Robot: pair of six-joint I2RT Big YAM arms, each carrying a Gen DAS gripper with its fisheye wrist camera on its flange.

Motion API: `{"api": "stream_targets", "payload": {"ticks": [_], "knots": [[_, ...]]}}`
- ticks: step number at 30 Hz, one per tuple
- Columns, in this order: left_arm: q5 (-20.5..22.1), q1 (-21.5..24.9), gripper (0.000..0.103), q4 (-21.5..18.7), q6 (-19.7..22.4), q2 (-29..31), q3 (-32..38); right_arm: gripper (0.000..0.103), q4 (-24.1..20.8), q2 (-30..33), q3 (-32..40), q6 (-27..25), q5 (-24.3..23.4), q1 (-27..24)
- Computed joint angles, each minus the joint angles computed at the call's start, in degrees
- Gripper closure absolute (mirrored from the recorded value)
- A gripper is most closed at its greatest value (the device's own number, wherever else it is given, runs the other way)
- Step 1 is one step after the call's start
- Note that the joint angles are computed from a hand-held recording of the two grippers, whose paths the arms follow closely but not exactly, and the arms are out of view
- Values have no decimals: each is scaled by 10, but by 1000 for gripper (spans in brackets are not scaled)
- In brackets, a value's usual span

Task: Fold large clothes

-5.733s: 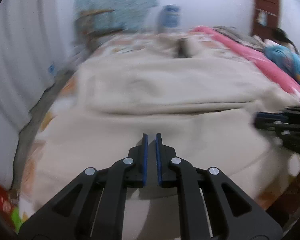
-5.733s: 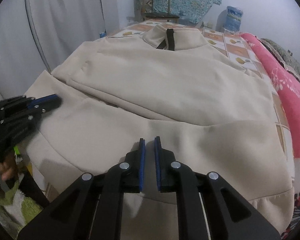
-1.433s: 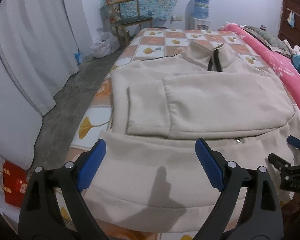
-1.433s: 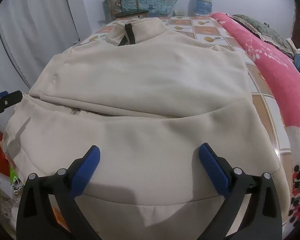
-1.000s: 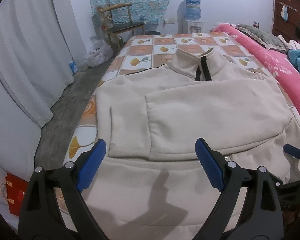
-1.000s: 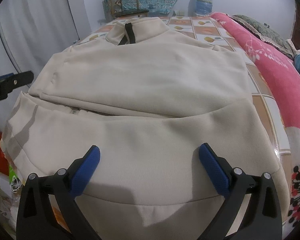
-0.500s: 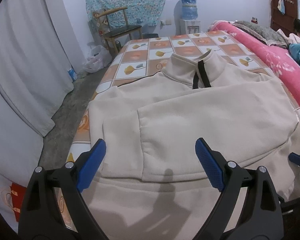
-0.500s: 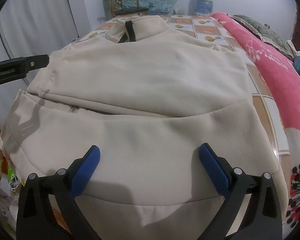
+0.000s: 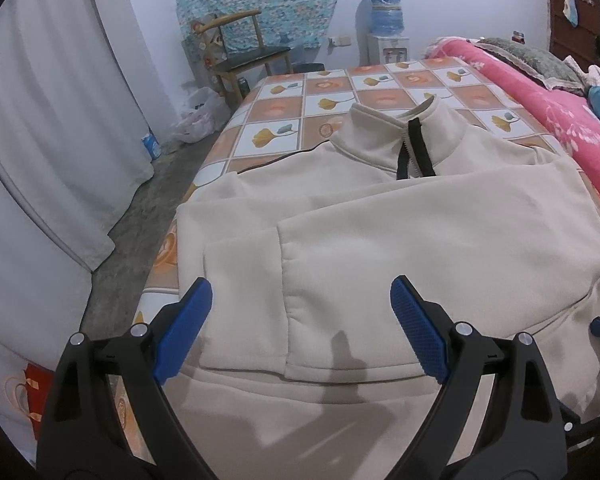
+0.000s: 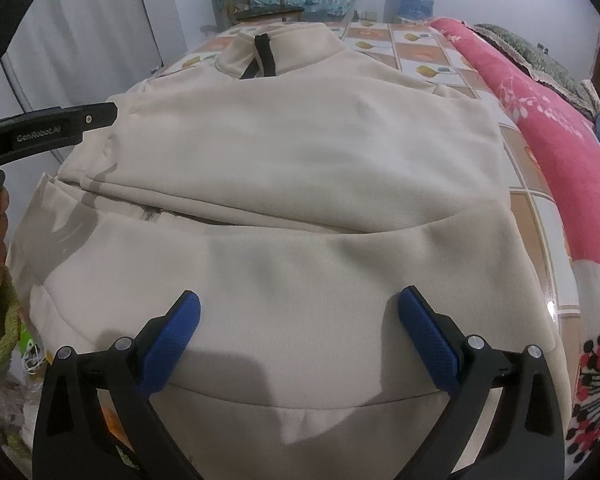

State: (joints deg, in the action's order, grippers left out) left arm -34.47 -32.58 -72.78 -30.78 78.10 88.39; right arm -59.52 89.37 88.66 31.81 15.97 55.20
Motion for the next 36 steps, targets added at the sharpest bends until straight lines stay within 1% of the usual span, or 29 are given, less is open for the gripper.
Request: {"api": "stream_targets", "payload": {"ticks": [6,19,23,26,29,33,34,36], "knots": [[3,10,16,8,2,1,-6,6,-14,7,10,-1,4,1],[33,37,16,32,3,-7,-32,6,-47,21,33,-4,-3,0],[31,41,16,31,2,-10,-36,7,-58,20,40,1,-25,-8],[24,42,16,21,9,-12,-31,7,-65,12,48,3,-24,-11],[33,46,16,18,37,-19,-18,7,-70,2,70,-24,-25,-13],[36,63,16,26,101,-30,16,7,-72,4,128,-88,-26,-22],[47,73,16,27,120,-28,36,7,-73,10,153,-106,-30,-30],[71,87,16,28,139,-18,66,7,-73,26,196,-126,-48,-46]]}}
